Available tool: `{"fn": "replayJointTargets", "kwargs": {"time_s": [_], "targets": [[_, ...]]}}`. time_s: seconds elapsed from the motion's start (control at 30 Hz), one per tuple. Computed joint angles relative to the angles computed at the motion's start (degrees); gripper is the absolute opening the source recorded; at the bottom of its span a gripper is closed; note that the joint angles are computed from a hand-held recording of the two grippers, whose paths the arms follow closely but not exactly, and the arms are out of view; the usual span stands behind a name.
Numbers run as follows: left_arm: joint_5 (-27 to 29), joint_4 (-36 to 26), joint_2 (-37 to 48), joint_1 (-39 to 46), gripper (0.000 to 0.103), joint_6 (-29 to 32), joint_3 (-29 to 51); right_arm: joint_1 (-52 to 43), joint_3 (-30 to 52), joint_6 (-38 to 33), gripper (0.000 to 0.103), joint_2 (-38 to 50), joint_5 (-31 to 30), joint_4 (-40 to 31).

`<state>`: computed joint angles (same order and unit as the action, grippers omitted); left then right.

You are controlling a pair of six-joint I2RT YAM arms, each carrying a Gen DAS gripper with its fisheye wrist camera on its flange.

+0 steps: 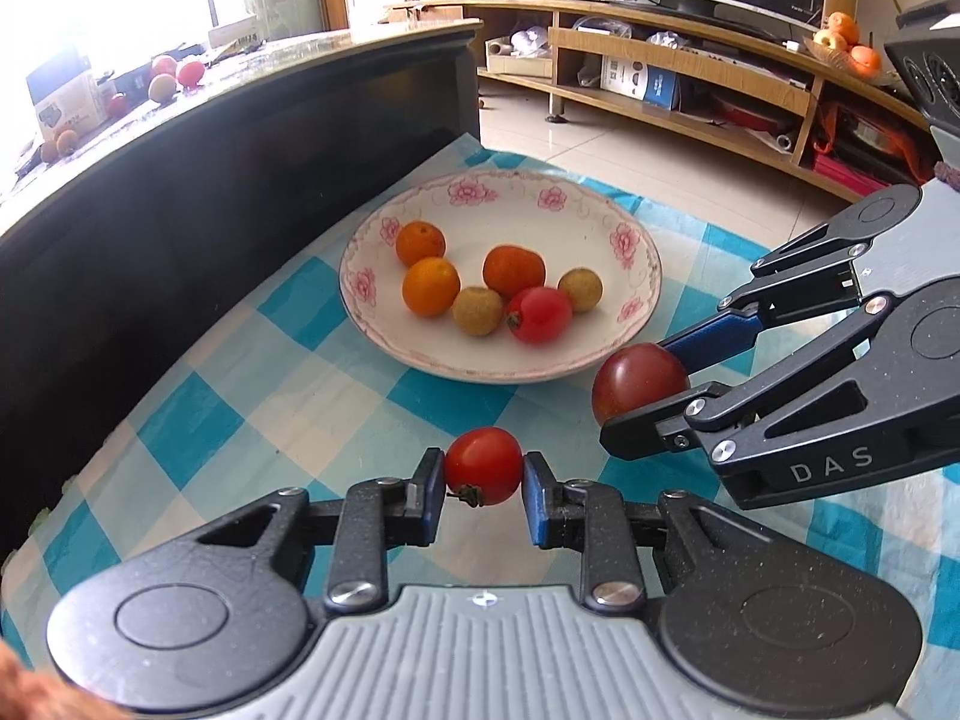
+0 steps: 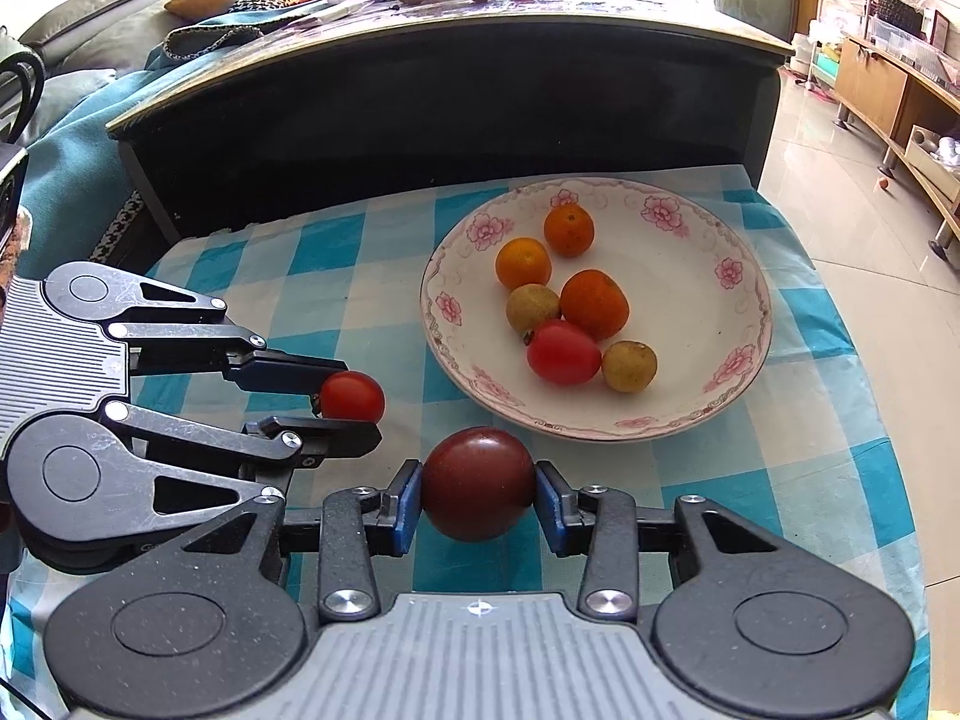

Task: Organize fruits
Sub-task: 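Carry both tomatoes into the bowl and open both tools to release them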

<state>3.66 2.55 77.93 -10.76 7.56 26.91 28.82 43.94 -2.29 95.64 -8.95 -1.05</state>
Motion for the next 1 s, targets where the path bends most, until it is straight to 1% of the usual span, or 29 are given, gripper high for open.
{"fn": "replayJointTargets", "kwargs": {"time_s": [0.23,0.57,1.0], "targets": [[-0.6,0.2,-0.3,-1.1,0.036,-1.0,1.3,-0.6,-0.3,0.5,0.034,-1.2,0.2,1.0],[-2.2,1.1,1.5,-2.3,0.036,-2.3,3.6,-1.7,0.3,1.3,0.034,-1.3,1.1,2.1],[-5.2,3.0,7.6,-4.0,0.035,-4.4,8.2,-3.4,1.9,3.0,0.035,0.7,2.6,4.0]]}}
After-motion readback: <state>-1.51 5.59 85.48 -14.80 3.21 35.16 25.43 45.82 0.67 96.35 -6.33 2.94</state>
